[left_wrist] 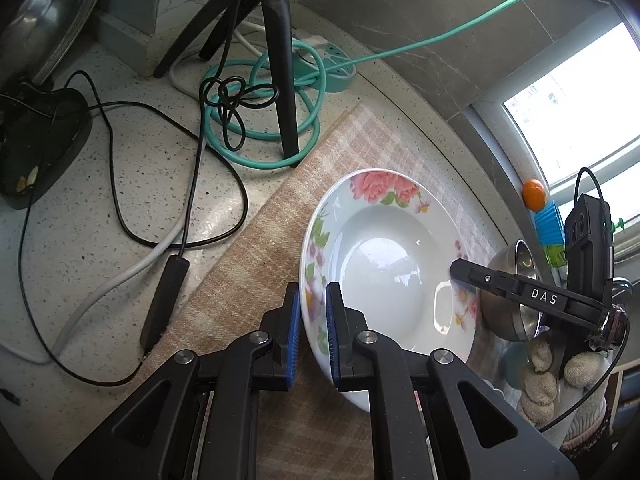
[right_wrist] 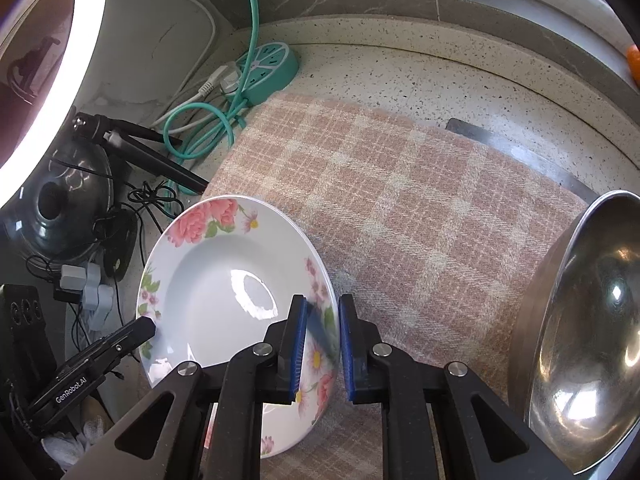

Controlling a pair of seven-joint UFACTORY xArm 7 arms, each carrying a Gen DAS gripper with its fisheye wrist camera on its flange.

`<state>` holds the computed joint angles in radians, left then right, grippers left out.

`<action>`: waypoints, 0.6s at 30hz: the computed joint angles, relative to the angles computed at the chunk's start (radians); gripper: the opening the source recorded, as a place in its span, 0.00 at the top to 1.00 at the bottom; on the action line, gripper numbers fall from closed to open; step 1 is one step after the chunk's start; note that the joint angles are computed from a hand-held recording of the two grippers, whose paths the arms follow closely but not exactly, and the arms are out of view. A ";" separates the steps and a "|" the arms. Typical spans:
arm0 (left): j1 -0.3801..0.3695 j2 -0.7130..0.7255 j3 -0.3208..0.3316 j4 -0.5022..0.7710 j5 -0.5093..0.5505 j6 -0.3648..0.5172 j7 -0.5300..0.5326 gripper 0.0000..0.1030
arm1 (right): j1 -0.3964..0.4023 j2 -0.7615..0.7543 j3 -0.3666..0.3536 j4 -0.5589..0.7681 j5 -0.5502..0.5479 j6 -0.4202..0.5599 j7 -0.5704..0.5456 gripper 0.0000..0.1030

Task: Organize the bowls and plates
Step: 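Lift the pink-rose plate with both tools and carry it over the stacked plates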

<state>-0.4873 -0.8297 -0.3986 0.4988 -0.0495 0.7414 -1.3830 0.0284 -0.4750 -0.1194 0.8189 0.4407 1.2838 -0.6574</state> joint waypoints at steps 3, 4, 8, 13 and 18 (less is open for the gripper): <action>-0.003 -0.010 0.000 0.005 0.003 0.011 0.004 0.92 | -0.004 -0.024 -0.005 -0.005 0.003 0.011 0.004 0.86; -0.003 -0.009 0.002 0.007 0.005 0.011 0.008 0.92 | -0.006 -0.033 -0.007 -0.008 0.003 0.014 0.007 0.86; -0.006 -0.013 -0.003 0.020 0.005 0.021 0.015 0.92 | -0.013 -0.071 -0.018 -0.019 -0.002 0.030 0.012 0.86; -0.007 -0.003 -0.015 0.048 0.010 0.030 0.025 0.92 | -0.027 -0.111 -0.039 -0.029 -0.011 0.059 0.018 0.86; -0.014 0.008 -0.027 0.072 0.010 0.035 0.031 0.92 | -0.048 -0.155 -0.063 -0.041 -0.024 0.088 0.023 0.86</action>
<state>-0.5016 -0.8218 -0.4257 0.5709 -0.0395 0.7765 -1.3516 -0.0198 -0.6301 -0.1820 0.7783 0.4169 1.3721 -0.6345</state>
